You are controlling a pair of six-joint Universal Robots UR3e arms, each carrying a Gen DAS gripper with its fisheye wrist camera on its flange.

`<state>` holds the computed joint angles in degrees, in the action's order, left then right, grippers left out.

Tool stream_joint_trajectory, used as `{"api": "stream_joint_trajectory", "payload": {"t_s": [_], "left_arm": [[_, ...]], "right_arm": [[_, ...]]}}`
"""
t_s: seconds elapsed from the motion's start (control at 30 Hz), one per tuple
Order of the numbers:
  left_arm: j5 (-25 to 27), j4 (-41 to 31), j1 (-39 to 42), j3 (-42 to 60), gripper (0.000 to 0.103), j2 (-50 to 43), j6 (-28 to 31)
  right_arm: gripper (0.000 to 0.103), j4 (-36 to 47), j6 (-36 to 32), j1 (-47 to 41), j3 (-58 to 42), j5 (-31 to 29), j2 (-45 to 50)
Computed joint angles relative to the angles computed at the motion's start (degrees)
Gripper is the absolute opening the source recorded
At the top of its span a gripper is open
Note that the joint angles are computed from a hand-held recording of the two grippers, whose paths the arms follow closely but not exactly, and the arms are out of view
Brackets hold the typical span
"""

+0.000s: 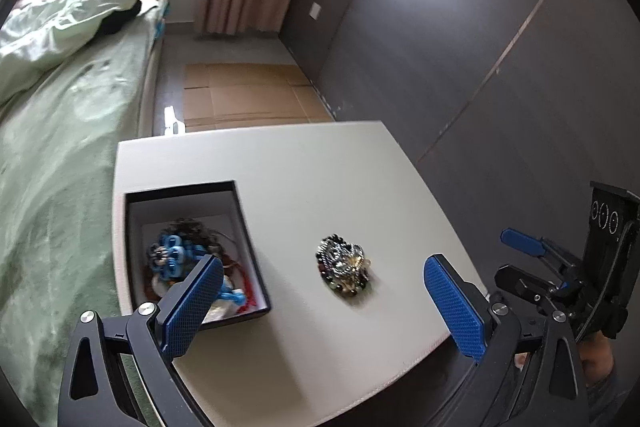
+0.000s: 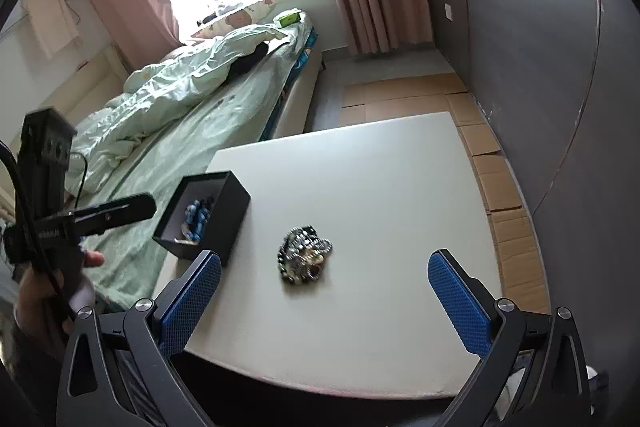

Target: Organize jewelry

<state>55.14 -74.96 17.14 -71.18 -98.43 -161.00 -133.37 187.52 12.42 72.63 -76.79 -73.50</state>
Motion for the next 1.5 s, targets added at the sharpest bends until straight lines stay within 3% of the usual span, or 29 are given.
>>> {"api": "stream_joint_trajectory", "payload": {"t_s": [0.2,0.4,0.57,0.73,0.97,1.1,1.2,1.3,1.43,1.5], "left_arm": [[4.39,-1.5,-5.39,4.72,0.094,-4.33,1.41],[7.1,-3.18,-9.75,8.23,0.087,-7.98,3.42],[11.09,-4.27,-13.84,13.42,0.072,-13.76,2.2],[14.29,-3.36,-16.5,15.03,0.069,-17.29,1.56],[19.16,-2.35,-19.07,18.73,0.049,-22.96,0.43],[20.54,-1.9,-19.86,19.85,0.047,-25.21,0.12],[20.85,-1.07,-20.22,20.15,0.043,-26.03,-0.3],[17.6,-0.69,-19.1,18.78,0.042,-26.03,-0.63],[13.89,-1.67,-17.25,18.47,0.023,-25.49,-0.98],[14.61,-1.27,-17.41,18.0,0.02,-24.61,-0.67]], "right_arm": [[0.103,-4.71,-3.5,-1.64,7.6,0.71,-3.72],[0.103,-3.94,-6.29,-1.02,9.75,-4.73,-4.24],[0.103,-4.59,-5.53,-3.75,12.71,-2.45,-5.49],[0.103,-5.41,-5.3,-6.11,14.49,0.68,-5.64],[0.103,-7.23,-5.21,-8.07,17.59,3.05,-6.58],[0.103,-7.73,-4.98,-9.67,19.47,4.45,-7.65],[0.103,-7.4,-5.08,-10.61,20.36,5.06,-8.3],[0.103,-7.25,-5.01,-10.8,20.57,5.24,-8.41],[0.103,-7.61,-4.61,-10.62,20.79,5.63,-8.31],[0.103,-7.65,-4.56,-10.61,20.92,5.94,-8.34]]}}
